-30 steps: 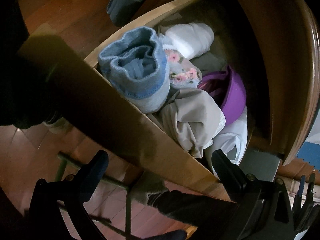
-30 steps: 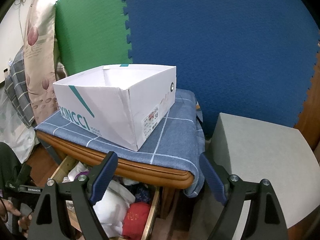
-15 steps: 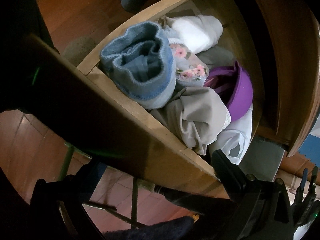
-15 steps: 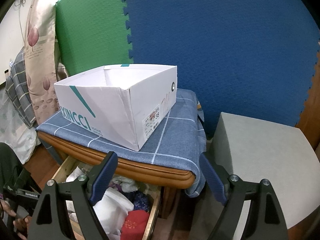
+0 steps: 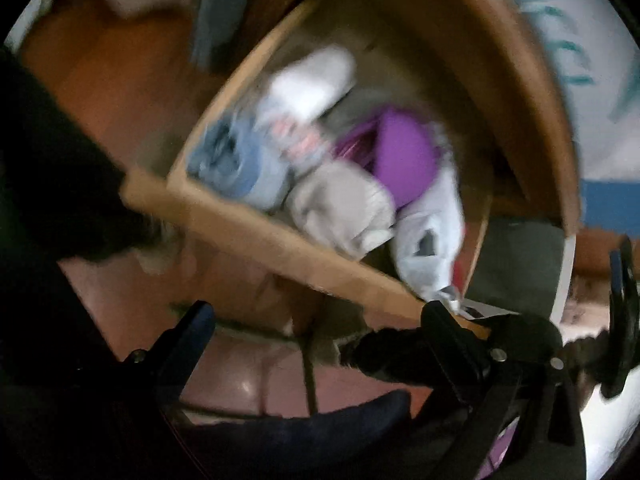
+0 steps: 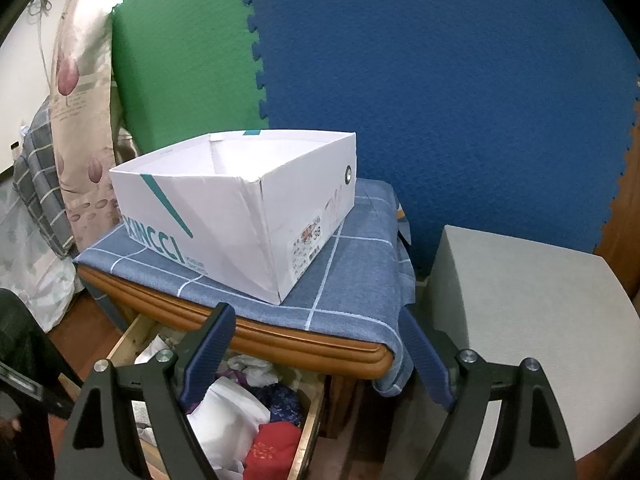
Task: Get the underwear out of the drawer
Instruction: 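Reach into the drawer and grasp the grey patterned cloth with the left gripper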
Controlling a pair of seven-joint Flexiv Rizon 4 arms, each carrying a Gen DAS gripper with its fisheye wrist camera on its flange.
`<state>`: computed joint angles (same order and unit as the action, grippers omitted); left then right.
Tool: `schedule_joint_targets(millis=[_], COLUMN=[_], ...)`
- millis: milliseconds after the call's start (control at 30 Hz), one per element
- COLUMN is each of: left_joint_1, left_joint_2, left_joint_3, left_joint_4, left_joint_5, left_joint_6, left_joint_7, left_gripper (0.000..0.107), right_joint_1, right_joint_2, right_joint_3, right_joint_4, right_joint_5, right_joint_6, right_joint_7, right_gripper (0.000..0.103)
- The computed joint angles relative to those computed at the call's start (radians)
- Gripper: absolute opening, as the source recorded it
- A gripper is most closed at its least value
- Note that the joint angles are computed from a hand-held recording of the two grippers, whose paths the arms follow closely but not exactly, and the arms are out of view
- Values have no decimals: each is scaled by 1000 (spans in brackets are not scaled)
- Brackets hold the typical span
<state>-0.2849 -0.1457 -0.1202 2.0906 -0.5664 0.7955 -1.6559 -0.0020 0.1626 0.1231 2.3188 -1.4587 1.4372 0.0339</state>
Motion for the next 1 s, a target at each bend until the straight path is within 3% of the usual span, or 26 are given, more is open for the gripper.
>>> schedule_joint_targets(millis=[67, 167, 300, 333, 400, 433, 467, 567, 667, 700, 767, 833, 900, 933, 967, 1000], left_joint_1=[-9, -16, -20, -27, -32, -37, -41, -41, -39, -41, -52, -58, -63, -64, -71, -95], left_joint_2=[21, 6, -86, -106, -152, -181, -202, -237, -263, -269, -273, -282, -300, -303, -308, -315], left_joint_3=[-4, -24, -39, -32, -33, -29, -26, -23, -28, -28, -20, -19, -21, -21, -14, 10], left_joint_4=[-27, -68, -168, -193, -238, -278, -305, -332, -359, -365, -378, -392, -412, -414, -419, -432], left_joint_5=[62, 60, 142, 197, 274, 322, 348, 360, 358, 365, 394, 414, 421, 422, 440, 500], left_joint_6=[30, 49, 1, -7, -26, -76, -114, -141, -157, -152, -153, -156, -181, -186, -187, -182], left_joint_7=[48, 185, 334, 339, 401, 415, 419, 444, 478, 489, 500, 517, 529, 534, 531, 497], left_gripper=[101, 102, 101, 96, 68, 45, 33, 32, 38, 44, 69, 71, 66, 56, 40, 27], right_joint_1=[-5, -14, -19, -19, -20, -20, -19, -20, -22, -20, -15, -14, -13, -13, -14, -14], right_joint_2=[2, 6, 8, 8, 9, 8, 8, 5, 2, -1, -5, -7, -7, -7, -7, -6], right_joint_3=[-5, -14, -18, -19, -19, -19, -18, -16, -15, -12, -6, -3, -1, -1, -1, -1], right_joint_4=[0, 1, 1, 1, 4, 3, 4, 5, 3, 3, 4, 3, 3, 4, 5, 5], right_joint_5=[-16, -42, -55, -54, -51, -49, -38, -26, -22, -10, 13, 21, 25, 26, 26, 27], right_joint_6=[11, 32, 41, 42, 43, 43, 40, 41, 45, 41, 32, 28, 25, 26, 27, 28], right_joint_7=[18, 48, 62, 63, 62, 61, 54, 44, 39, 27, 3, -8, -11, -11, -11, -11], right_gripper=[86, 86, 86, 86, 86, 86, 86, 86, 86, 86, 86, 86, 86, 86, 86, 86])
